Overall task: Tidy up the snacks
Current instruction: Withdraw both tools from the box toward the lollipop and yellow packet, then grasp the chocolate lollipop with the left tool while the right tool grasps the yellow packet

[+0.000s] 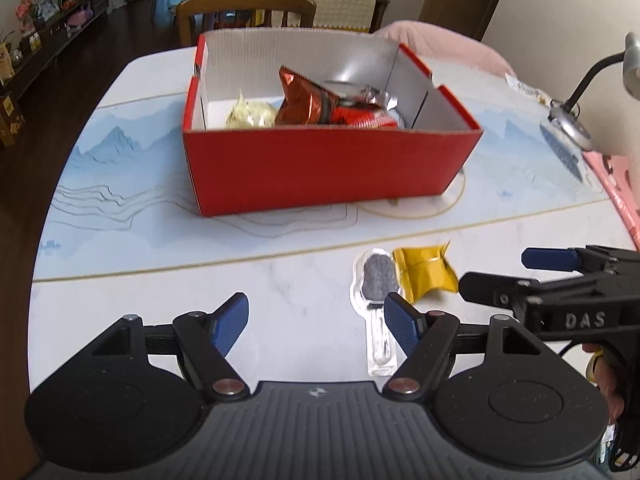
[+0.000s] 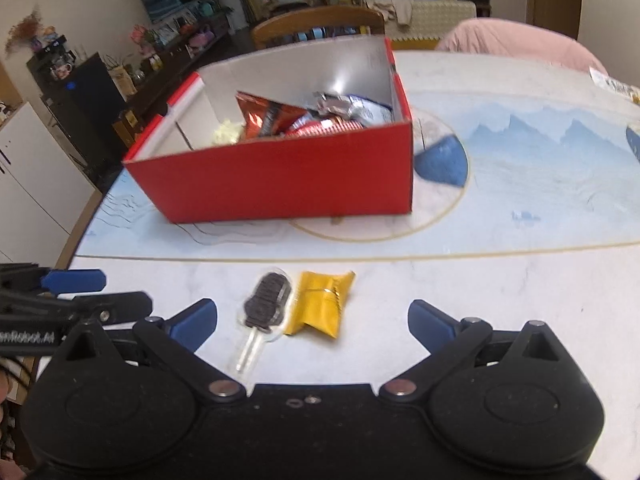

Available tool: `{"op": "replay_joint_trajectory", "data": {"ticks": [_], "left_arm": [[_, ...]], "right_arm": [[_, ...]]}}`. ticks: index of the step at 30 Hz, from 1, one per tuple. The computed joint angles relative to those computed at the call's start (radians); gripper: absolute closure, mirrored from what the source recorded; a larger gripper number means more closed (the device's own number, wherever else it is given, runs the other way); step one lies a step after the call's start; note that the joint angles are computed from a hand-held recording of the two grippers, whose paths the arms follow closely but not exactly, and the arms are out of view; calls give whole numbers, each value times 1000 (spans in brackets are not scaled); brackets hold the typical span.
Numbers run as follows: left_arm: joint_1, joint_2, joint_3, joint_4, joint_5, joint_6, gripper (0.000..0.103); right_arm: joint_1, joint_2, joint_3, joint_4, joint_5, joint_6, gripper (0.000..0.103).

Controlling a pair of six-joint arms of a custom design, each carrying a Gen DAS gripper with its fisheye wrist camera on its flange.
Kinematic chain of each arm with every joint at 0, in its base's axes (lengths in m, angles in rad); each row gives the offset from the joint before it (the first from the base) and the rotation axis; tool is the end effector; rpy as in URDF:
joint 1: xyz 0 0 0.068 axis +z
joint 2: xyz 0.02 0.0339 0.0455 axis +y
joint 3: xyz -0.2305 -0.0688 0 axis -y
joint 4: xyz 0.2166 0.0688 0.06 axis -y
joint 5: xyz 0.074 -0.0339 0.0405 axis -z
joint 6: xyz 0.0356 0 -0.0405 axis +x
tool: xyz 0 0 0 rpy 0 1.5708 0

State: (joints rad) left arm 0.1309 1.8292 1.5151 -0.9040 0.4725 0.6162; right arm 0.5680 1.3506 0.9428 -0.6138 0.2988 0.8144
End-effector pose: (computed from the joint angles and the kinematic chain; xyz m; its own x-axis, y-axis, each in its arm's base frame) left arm 0.3392 0.0283 0.2273 -0.7364 0.4221 -0.5287 0.5701 0.8080 -0.1489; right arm 0.2153 0.1249 0.2155 -0.7732 0.3312 -0.5409 0.2590 0.9434 0.2073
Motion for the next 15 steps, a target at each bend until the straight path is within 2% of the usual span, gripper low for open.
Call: {"op": "replay_joint_trajectory", "data": {"ticks": [7, 8, 15], "left_arm": [[-26, -11, -68, 69, -48, -23, 29], [-33, -13, -77, 84, -58, -28, 29], [-63, -12, -107, 105, -73, -19, 29]], "right_arm": [[-53, 72, -25, 58, -62, -29, 10], [-62, 83, -25, 71, -76, -35, 14], [-99, 171, 7, 121, -142, -79, 24]]}}
